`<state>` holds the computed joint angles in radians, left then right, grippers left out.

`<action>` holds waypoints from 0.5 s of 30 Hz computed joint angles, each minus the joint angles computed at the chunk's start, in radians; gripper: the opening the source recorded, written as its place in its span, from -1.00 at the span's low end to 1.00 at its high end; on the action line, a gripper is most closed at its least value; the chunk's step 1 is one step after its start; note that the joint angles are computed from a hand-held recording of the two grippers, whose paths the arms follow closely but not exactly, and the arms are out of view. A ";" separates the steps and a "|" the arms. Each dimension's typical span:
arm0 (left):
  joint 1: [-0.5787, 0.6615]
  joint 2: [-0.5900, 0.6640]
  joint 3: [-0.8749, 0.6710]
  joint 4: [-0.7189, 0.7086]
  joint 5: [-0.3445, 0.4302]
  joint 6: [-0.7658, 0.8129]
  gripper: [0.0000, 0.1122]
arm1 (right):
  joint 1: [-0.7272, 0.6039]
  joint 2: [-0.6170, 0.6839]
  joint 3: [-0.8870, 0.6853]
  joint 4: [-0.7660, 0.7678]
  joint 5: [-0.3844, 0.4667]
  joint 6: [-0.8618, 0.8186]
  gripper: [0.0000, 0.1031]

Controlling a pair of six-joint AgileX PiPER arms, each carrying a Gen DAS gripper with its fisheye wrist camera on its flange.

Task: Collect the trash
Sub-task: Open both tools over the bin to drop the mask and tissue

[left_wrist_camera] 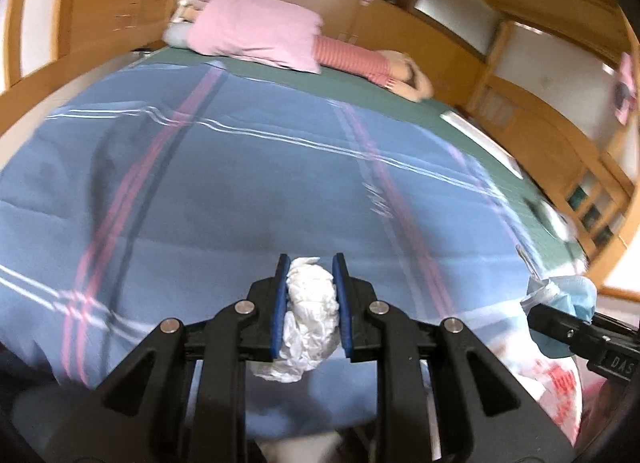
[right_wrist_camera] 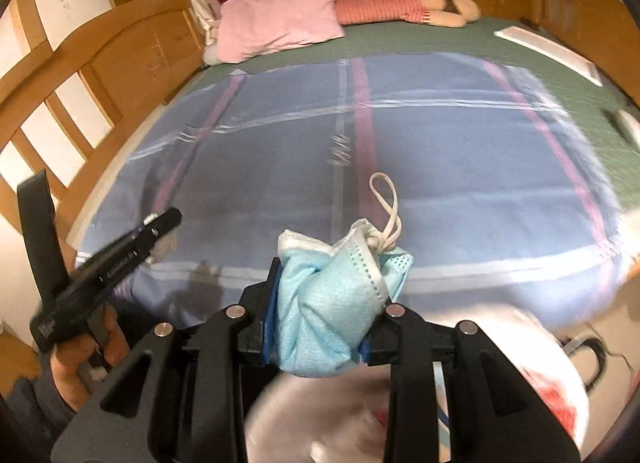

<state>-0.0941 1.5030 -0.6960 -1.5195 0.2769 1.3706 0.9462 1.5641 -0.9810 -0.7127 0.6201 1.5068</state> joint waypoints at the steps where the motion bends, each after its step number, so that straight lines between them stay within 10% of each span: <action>1: -0.020 -0.019 0.012 0.038 0.003 -0.041 -0.60 | 0.031 -0.049 0.053 0.000 0.033 0.032 -0.39; 15: -0.470 -0.306 0.091 0.961 0.008 -1.068 -0.60 | 0.384 -0.454 0.378 -0.070 0.358 0.559 0.23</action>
<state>-0.5639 1.1973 -0.6054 -0.5581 0.2851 0.3027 1.3303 1.1101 -0.6034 -0.7828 0.9784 2.0659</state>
